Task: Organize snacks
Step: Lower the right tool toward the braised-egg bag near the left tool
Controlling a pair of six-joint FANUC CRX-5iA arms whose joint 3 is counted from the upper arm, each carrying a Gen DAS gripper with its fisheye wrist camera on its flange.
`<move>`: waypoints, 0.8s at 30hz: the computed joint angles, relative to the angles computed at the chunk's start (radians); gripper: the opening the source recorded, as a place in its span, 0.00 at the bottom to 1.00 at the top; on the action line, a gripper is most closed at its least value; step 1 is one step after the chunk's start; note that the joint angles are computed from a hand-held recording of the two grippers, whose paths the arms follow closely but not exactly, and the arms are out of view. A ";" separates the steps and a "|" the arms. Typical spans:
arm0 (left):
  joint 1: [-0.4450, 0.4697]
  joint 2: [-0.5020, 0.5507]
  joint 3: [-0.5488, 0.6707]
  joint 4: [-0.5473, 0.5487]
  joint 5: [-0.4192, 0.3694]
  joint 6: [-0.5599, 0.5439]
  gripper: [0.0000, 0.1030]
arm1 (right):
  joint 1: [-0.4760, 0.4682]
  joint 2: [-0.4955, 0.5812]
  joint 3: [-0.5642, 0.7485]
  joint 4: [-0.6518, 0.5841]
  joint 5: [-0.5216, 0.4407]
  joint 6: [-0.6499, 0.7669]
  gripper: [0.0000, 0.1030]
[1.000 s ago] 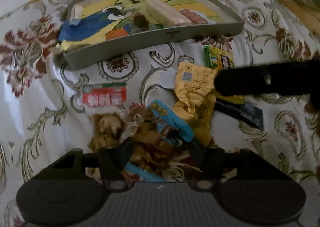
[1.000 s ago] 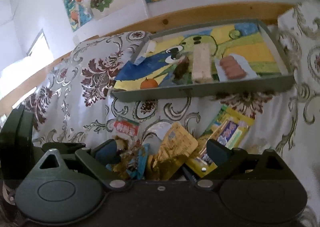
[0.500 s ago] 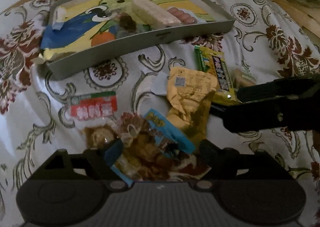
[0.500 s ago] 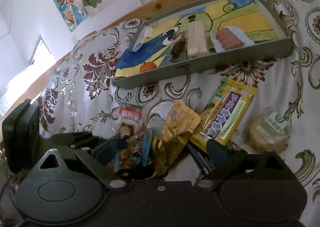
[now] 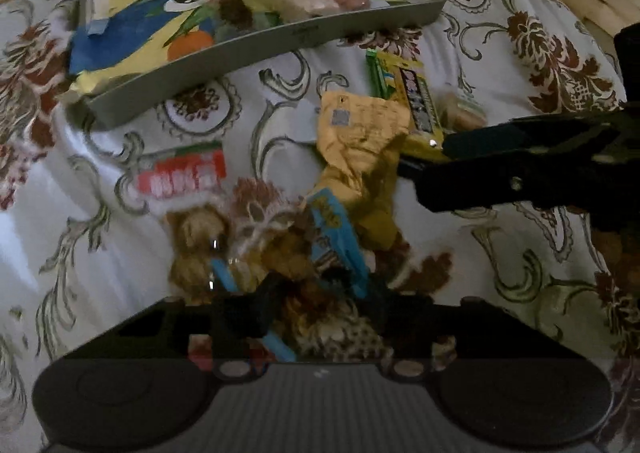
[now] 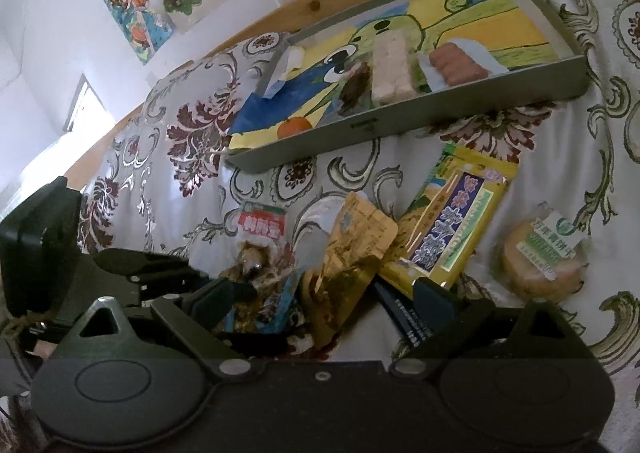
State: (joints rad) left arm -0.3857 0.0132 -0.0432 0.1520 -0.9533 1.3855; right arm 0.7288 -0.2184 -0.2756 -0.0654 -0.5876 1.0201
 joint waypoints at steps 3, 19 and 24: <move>-0.029 -0.028 -0.015 -0.063 0.018 0.089 0.46 | 0.005 0.002 0.009 -0.012 -0.011 0.020 0.94; -0.147 -0.184 -0.121 -0.322 0.051 0.707 0.45 | 0.005 0.055 0.100 -0.145 -0.060 0.142 0.94; -0.178 -0.221 -0.136 -0.389 0.006 0.792 0.45 | 0.010 0.125 0.189 -0.226 -0.106 0.198 0.92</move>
State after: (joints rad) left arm -0.5632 -0.2073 -0.1787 -0.2375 -0.9471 2.1776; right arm 0.7384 -0.0939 -0.0867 -0.2912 -0.6936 1.2181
